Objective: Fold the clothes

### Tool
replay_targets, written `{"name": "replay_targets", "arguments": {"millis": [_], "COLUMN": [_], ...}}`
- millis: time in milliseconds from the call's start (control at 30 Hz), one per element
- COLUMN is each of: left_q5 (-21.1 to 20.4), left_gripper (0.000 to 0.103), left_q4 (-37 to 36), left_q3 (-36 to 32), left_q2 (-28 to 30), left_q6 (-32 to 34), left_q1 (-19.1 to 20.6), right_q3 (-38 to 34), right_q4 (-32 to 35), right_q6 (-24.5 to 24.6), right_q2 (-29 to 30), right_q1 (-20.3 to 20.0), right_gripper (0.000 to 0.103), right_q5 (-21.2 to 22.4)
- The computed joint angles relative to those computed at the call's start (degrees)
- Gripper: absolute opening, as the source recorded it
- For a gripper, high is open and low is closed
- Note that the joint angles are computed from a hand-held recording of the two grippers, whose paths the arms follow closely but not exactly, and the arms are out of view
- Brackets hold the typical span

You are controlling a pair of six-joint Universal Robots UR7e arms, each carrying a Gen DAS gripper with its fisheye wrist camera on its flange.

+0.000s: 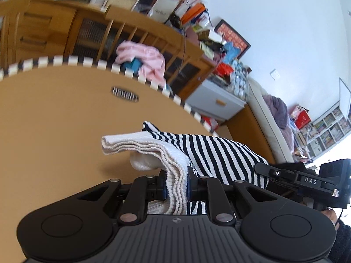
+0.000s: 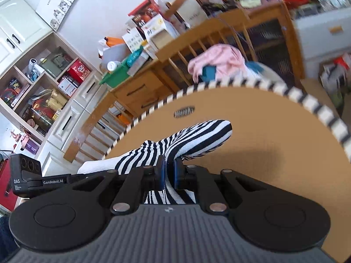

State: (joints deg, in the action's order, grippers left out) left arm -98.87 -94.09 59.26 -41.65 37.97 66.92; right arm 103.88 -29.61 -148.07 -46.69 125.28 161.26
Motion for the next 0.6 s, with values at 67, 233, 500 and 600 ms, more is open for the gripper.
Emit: {"name": "replay_targets", "arguments": {"millis": [67, 233, 500, 600], "left_q5": [-0.1, 0.5, 17.3, 18.5], "left_gripper": [0.016, 0.016, 0.027, 0.025], "left_q4": [-3.2, -10.8, -31.8, -44.3], "left_q3": [-0.4, -3.0, -0.3, 5.9], "left_q2": [1.8, 8.3, 18.9, 17.1], "left_q6": [-1.1, -4.3, -7.1, -3.8], "left_q1": [-1.8, -5.9, -8.4, -7.5], "right_q3": [3.3, 11.6, 17.9, 20.0], "right_q4": [-2.8, -7.1, -5.9, -11.1], "right_q6": [-5.3, -12.1, -3.6, -9.0], "right_q2": [-4.7, -15.8, -20.5, -19.3], "right_q1": [-2.1, -10.1, -30.6, -30.9], "right_gripper": [0.007, 0.007, 0.014, 0.019], "right_q5": [-1.6, -7.8, -16.7, -13.7]}}
